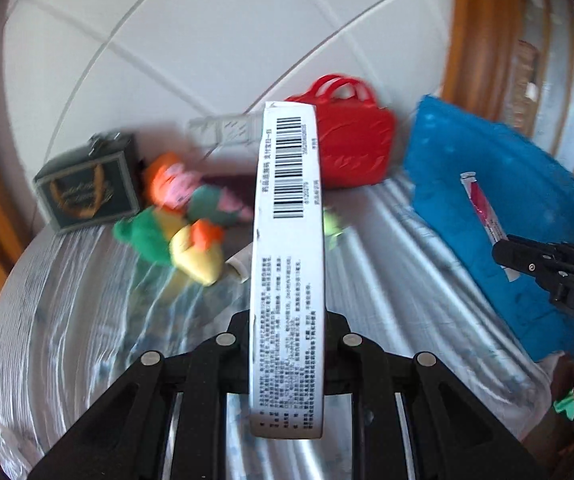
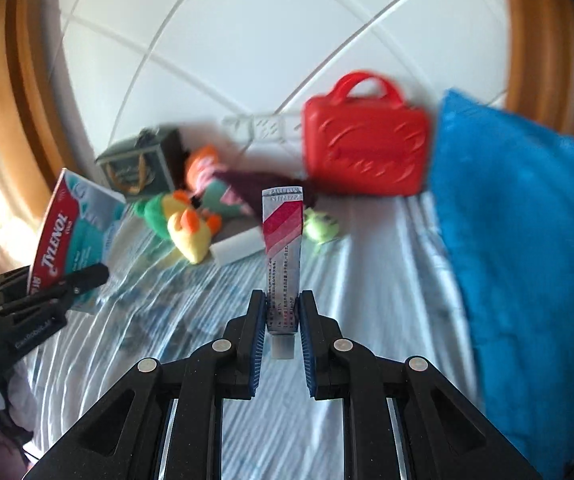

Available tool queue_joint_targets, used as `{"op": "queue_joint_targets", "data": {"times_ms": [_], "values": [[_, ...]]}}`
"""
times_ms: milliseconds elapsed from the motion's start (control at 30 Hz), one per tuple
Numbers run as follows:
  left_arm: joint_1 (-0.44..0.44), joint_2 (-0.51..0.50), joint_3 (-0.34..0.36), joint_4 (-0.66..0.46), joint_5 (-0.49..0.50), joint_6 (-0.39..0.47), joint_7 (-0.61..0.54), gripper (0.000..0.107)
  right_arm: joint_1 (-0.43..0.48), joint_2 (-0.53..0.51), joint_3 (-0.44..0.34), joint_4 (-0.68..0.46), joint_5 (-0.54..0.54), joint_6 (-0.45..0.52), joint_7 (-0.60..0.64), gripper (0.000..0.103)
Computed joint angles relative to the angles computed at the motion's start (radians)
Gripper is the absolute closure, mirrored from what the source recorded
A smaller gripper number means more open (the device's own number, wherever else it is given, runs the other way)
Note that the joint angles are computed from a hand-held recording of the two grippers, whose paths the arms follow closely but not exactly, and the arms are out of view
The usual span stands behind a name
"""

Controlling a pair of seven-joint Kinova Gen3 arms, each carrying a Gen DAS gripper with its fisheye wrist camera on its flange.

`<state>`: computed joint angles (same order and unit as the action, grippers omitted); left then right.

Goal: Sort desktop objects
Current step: 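Carry the white box and toothpaste tube over the blue crate, then open both grippers to drop the box and tube into the crate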

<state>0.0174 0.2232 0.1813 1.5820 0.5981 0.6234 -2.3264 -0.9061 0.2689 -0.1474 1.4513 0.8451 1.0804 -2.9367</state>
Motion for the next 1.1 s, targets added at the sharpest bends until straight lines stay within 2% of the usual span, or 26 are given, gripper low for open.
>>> {"op": "queue_joint_targets", "data": {"times_ms": [67,167,233,333,400,467,567,633,733,900,933,967,1100], "values": [[0.046,-0.032,-0.024,0.000,0.067,0.021,-0.063,0.089,-0.085,-0.042,0.048,0.010,0.031,0.081,-0.044,0.087],[0.183,-0.071,-0.123,0.000,0.152,0.039,-0.122,0.089,-0.202,-0.122,0.096,0.050,0.105,0.203,-0.115,0.087],[0.275,-0.095,-0.154,-0.007,0.146,0.027,-0.097,0.089,-0.237,-0.167,0.087,0.074,0.146,0.285,-0.147,0.087],[0.414,-0.115,-0.171,-0.035,0.065,-0.015,0.022,0.089,-0.178,-0.264,-0.036,0.138,0.207,0.407,-0.205,0.087],[0.507,-0.122,-0.171,-0.049,0.014,-0.066,0.103,0.089,-0.095,-0.319,-0.129,0.176,0.215,0.447,-0.204,0.086],[0.600,-0.114,-0.167,-0.075,-0.042,-0.106,0.184,0.089,-0.038,-0.404,-0.170,0.228,0.202,0.482,-0.177,0.086],[0.739,-0.072,-0.167,-0.148,-0.145,-0.143,0.306,0.089,0.015,-0.515,-0.164,0.291,0.157,0.495,-0.120,0.086],[0.831,-0.031,-0.194,-0.211,-0.211,-0.133,0.388,0.089,0.048,-0.577,-0.146,0.332,0.129,0.491,-0.080,0.086],[0.970,0.037,-0.255,-0.323,-0.307,-0.076,0.510,0.089,0.086,-0.681,-0.085,0.397,0.080,0.445,-0.008,0.086],[1.202,0.138,-0.415,-0.495,-0.467,0.050,0.713,0.089,0.136,-0.794,-0.028,0.465,0.039,0.396,0.076,0.087],[1.229,0.156,-0.426,-0.530,-0.508,0.079,0.754,0.089,0.145,-0.814,-0.013,0.478,0.034,0.382,0.091,0.087],[1.242,0.171,-0.419,-0.557,-0.549,0.100,0.791,0.089,0.153,-0.831,0.001,0.488,0.028,0.369,0.108,0.087],[1.229,0.196,-0.319,-0.601,-0.711,0.146,0.911,0.089,0.179,-0.879,0.056,0.525,0.007,0.305,0.166,0.087]]}}
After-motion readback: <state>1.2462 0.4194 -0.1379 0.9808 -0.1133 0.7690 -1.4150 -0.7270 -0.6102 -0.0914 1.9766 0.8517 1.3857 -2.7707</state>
